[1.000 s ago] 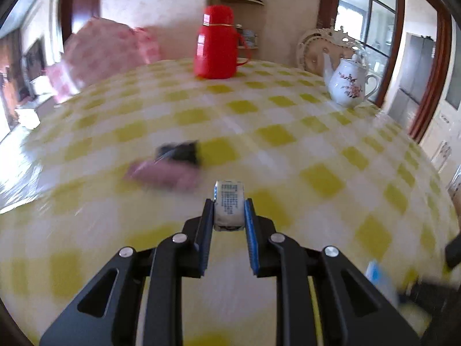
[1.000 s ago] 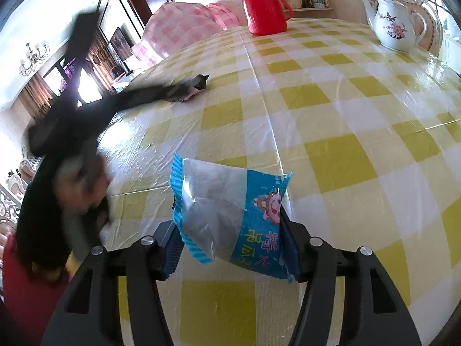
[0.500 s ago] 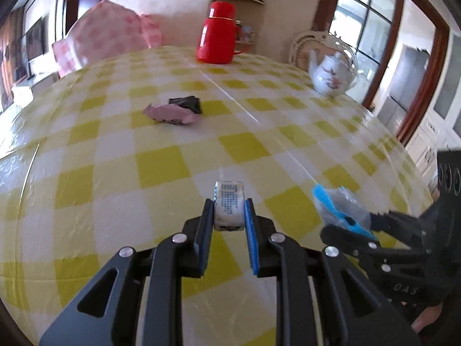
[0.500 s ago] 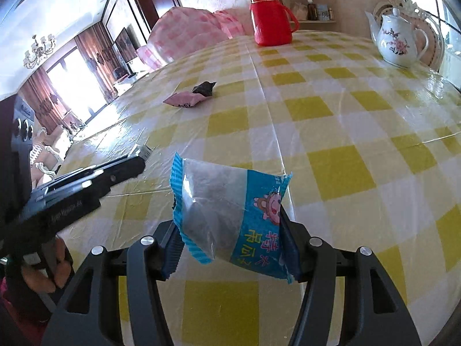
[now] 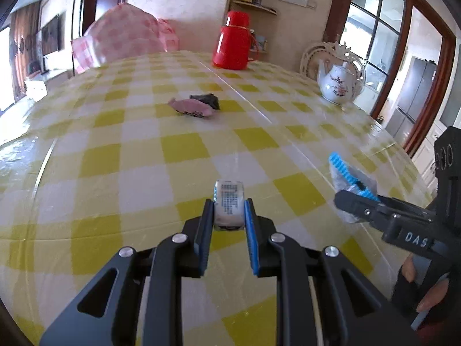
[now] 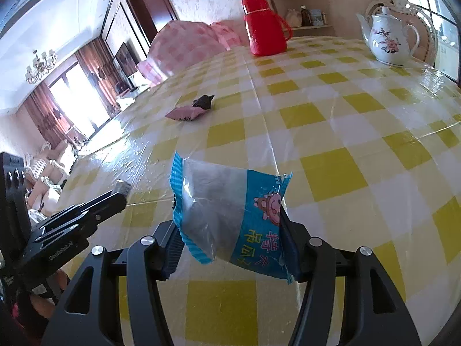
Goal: Organize snacks
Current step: 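Carry both snacks to the purple-rimmed box and release them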
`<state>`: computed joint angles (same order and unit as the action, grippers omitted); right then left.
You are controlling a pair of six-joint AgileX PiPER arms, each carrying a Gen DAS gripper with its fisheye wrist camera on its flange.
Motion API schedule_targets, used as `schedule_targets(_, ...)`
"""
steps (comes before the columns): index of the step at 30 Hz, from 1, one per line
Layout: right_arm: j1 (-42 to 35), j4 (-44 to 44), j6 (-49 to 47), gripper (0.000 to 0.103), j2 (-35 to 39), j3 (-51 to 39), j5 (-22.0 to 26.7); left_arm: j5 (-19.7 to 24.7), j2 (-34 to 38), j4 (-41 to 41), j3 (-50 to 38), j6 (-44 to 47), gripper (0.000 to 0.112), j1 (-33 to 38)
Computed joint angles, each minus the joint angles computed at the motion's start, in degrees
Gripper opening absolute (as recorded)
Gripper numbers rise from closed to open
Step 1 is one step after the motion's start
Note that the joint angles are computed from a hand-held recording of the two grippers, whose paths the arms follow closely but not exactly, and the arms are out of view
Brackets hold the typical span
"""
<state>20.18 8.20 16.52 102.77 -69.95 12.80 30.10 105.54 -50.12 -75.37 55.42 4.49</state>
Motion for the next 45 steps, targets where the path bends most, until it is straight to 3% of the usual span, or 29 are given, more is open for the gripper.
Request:
schedule_targets(6,1.48,-6.28,7.76,0.057,-2.37,3.25,-1.8,-1.27,-4.58,-6.1,5.99,5.68,0.022,1.51)
schedule_targets(9,2.34,-3.8,6.34,0.057,-3.26,4.3,-1.97,-3.46,-8.31,-9.33,10.91,9.82,0.022,1.95)
schedule_targets(12,4.31,-11.19,15.66,0.057,-4.56,5.68,-1.29,-3.46,-11.89,-13.44,15.96,15.03,0.022,3.46)
schedule_targets(15,6.26,-9.47,15.81,0.057,-6.44,7.99,-2.88,-2.09,-14.83,-15.86,19.51,18.49,0.022,5.55)
schedule_targets(17,8.33,-15.52,22.71,0.057,-7.78,9.26,-3.83,-2.79,-16.95,-16.98,21.75,20.92,0.022,6.38)
schedule_targets(23,14.94,-29.59,38.57,0.057,-8.87,9.54,-4.27,1.59,-22.69,-17.65,25.94,24.63,0.022,12.4)
schedule_targets(29,21.44,-27.75,36.37,0.057,-6.73,5.75,-2.12,6.52,-27.34,-17.43,29.56,29.4,0.022,21.04)
schedule_targets(33,27.32,-27.97,34.75,0.057,-3.52,0.27,0.87,12.43,-28.6,-16.09,30.35,32.82,0.022,31.88)
schedule_targets(40,35.85,-27.67,31.28,0.057,3.39,-11.5,6.59,21.14,-25.8,-14.6,25.65,35.73,0.022,48.83)
schedule_targets(45,40.55,-26.7,28.51,0.057,8.71,-20.64,11.69,22.32,-21.48,-14.13,20.39,36.12,0.022,55.99)
